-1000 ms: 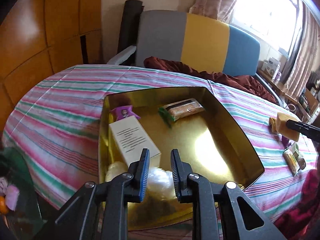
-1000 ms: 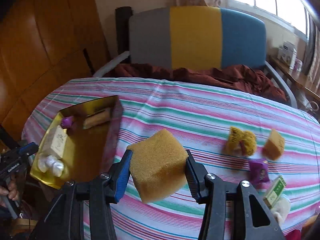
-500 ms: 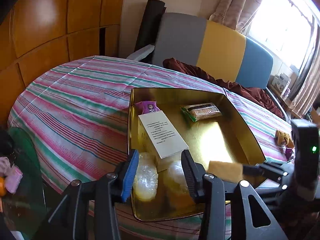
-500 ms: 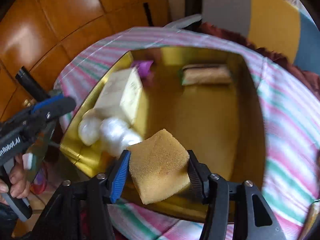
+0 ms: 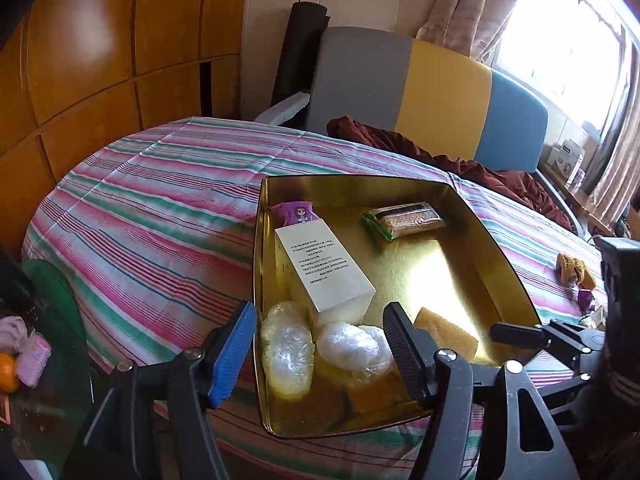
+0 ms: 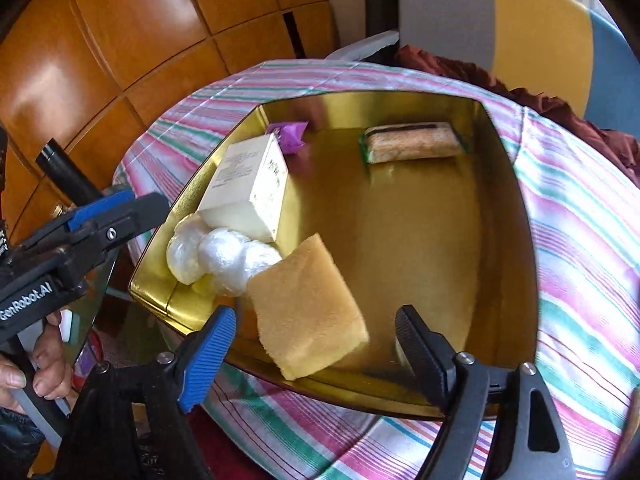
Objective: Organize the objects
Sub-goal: 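Move both tools back to the remaining snacks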
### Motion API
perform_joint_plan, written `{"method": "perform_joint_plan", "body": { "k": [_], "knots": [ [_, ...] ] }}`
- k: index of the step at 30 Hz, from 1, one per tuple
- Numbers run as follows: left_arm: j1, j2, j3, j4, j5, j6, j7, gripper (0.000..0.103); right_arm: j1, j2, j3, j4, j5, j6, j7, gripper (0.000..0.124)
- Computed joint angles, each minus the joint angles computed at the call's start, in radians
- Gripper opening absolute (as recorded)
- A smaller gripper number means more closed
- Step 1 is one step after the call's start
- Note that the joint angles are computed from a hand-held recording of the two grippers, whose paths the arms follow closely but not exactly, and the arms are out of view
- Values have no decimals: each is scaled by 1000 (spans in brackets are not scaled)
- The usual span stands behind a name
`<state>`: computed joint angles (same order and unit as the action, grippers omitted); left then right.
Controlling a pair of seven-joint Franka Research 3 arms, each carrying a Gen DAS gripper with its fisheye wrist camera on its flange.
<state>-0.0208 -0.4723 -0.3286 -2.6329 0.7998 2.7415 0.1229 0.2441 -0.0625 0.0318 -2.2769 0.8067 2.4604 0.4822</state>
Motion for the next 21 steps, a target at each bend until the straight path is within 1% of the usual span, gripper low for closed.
{"method": "perform_joint_plan", "body": {
  "k": [3, 13, 17, 21],
  "knots": [
    [4, 1, -18, 9, 18, -26, -12, 67, -5, -15, -5, -7, 10, 15, 3, 84],
    [-24, 16, -32, 36, 79, -83, -37, 67, -23, -51, -31, -21, 28, 76, 14, 84],
    [-42, 28, -21, 42, 87, -88, -33, 67, -50, -52, -49, -21, 9, 116, 42, 84],
    [-56, 40, -16, 49, 89, -94, -32, 72, -96, -30, -73, 1, -47, 160, 100, 84]
  ]
}}
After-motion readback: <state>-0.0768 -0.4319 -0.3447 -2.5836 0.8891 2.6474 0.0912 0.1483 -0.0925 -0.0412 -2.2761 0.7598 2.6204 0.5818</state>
